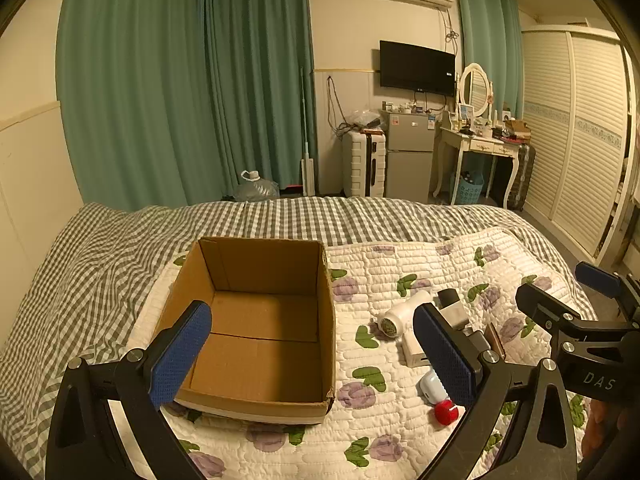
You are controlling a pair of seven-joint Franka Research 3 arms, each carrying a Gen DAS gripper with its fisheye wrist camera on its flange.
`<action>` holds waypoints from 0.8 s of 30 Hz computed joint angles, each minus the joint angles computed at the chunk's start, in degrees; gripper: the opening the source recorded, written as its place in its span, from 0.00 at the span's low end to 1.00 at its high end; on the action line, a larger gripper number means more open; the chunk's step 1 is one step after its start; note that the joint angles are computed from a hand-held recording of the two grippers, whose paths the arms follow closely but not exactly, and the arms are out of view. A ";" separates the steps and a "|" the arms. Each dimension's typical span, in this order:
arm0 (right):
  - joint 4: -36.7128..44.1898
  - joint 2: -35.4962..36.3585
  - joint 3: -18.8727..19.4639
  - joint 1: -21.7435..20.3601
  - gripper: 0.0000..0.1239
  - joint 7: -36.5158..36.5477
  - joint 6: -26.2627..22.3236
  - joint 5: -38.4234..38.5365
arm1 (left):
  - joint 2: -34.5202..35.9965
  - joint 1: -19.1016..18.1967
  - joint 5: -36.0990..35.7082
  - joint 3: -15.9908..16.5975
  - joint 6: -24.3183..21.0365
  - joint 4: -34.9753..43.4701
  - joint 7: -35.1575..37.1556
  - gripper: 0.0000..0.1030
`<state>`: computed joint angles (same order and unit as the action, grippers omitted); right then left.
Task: Organize rigid objects
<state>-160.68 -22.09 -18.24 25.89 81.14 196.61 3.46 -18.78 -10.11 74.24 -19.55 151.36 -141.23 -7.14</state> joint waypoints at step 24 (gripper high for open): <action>0.05 0.22 0.52 -0.36 0.83 0.30 0.04 0.00 | -0.04 -0.14 -0.34 0.13 -0.08 -0.05 0.39 1.00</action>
<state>-160.63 -21.86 -17.72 25.53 81.44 196.66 3.46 -18.83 -10.25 73.90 -19.41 151.28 -141.28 -6.75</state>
